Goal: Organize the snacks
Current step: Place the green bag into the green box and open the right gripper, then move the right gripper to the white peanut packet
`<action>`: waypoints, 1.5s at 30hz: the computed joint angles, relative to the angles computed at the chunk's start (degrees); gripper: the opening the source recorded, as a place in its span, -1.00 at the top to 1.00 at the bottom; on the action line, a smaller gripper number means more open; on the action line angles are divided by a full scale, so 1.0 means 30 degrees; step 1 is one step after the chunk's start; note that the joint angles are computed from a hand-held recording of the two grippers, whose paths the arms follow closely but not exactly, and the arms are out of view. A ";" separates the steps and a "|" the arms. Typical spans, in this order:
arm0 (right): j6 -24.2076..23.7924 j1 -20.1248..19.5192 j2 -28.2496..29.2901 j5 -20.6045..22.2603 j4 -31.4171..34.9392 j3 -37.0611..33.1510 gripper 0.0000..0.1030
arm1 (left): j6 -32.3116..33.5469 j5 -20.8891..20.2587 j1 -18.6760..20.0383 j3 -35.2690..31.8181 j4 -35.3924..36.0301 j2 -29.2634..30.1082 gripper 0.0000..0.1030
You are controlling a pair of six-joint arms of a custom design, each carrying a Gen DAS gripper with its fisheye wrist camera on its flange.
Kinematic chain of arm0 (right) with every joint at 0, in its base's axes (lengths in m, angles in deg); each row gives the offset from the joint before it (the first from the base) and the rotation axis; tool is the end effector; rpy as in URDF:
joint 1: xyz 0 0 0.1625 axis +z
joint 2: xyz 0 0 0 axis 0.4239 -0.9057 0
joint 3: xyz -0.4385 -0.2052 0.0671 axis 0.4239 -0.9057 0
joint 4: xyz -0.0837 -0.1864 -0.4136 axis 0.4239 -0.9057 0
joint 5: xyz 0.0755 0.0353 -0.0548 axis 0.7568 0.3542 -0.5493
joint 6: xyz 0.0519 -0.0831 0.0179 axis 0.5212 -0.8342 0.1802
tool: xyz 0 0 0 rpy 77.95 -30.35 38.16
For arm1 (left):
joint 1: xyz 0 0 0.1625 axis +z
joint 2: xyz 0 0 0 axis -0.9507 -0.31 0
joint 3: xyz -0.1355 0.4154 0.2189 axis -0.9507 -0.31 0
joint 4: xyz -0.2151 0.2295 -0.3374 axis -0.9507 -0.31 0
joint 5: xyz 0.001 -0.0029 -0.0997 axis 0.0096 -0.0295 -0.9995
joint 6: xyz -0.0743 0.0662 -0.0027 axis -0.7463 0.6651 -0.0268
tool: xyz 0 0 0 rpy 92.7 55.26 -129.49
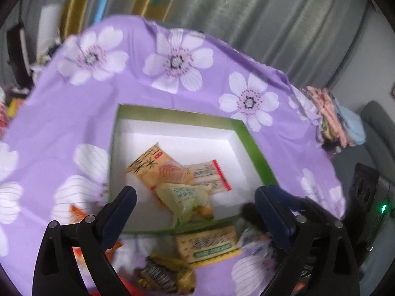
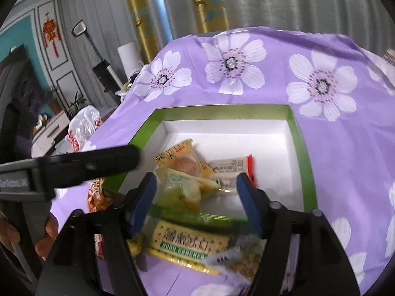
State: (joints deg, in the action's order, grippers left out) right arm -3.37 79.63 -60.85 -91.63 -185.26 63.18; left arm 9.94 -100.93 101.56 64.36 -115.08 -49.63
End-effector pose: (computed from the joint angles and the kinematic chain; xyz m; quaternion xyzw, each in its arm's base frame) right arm 0.2205 -0.4101 0.1795 0.3119 -0.8909 0.2926 0.1528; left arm -0.2573 -0.3859 0.1886 0.0810 0.9049 -0.3713 0.1918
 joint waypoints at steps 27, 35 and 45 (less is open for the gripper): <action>0.3477 0.0374 -0.1892 -0.3244 -0.1675 0.2602 -0.59 | -0.2312 -0.0988 -0.2166 0.2572 0.0910 -0.1488 -0.88; 0.2831 0.0037 -0.2155 -0.3144 -0.2084 0.3183 -0.59 | -0.1573 -0.2388 -0.1679 0.2160 -0.0270 -0.0171 -0.88; 0.0472 -0.0790 -0.2979 -0.2667 -0.1392 0.3636 -0.59 | -0.0246 -0.6245 0.0446 0.1656 -0.4183 0.1339 -0.88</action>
